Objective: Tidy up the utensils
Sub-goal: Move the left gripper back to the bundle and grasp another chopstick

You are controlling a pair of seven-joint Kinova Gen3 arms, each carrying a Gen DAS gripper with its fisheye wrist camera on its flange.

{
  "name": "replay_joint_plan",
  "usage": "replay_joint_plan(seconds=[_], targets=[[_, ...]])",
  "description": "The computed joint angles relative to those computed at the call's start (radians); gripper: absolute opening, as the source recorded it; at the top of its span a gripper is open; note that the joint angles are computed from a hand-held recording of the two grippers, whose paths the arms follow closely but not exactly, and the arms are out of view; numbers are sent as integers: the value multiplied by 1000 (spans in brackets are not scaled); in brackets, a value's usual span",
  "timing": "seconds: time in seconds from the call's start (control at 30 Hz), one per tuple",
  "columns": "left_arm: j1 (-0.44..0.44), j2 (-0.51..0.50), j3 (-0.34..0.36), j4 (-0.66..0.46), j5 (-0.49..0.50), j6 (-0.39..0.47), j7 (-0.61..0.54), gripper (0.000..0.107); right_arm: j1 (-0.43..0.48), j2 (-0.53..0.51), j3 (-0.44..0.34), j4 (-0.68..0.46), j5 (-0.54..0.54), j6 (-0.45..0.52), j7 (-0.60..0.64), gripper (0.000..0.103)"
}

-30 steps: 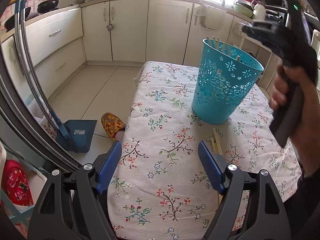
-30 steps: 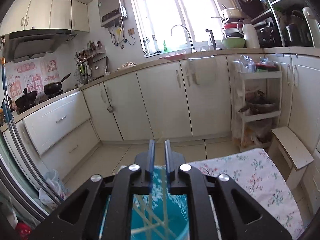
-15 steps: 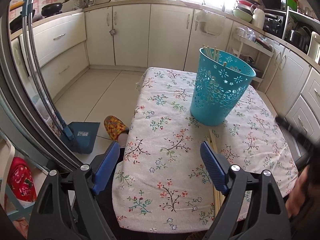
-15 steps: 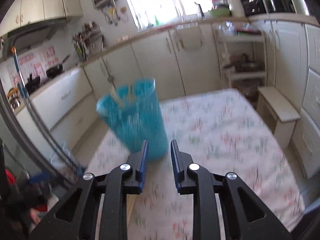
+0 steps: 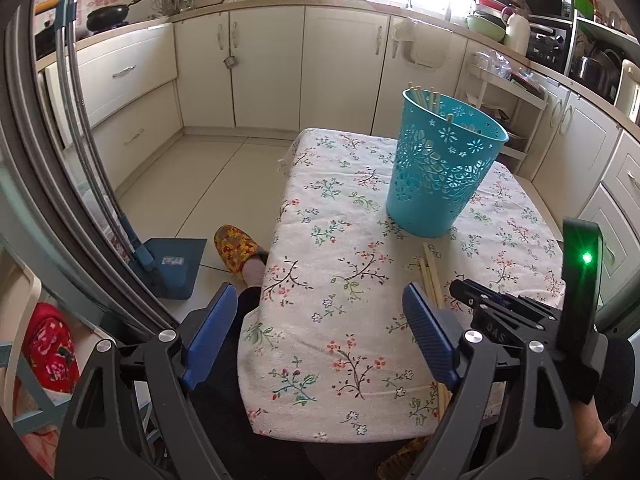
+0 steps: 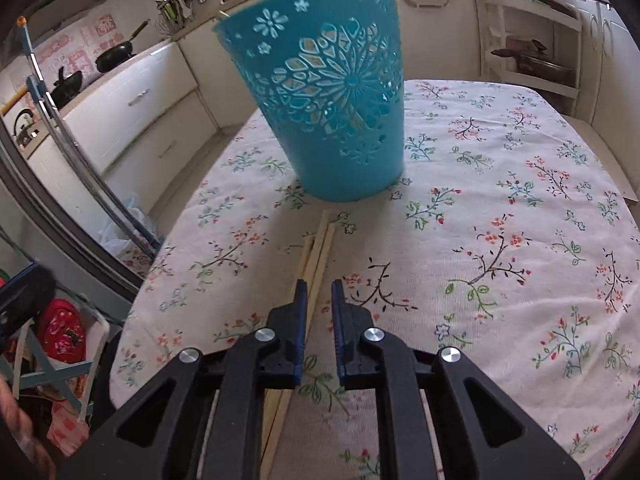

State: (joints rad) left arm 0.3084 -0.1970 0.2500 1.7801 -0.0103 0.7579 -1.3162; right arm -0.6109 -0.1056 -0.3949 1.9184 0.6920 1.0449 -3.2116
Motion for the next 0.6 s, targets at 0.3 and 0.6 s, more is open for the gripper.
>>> replay_joint_plan(seconds=[0.3, 0.6], targets=[[-4, 12, -23, 9, 34, 4, -25, 81, -18, 45, 22, -25, -5, 7, 50, 12], [1, 28, -17, -4, 33, 17, -29, 81, -33, 32, 35, -20, -21, 35, 93, 6]])
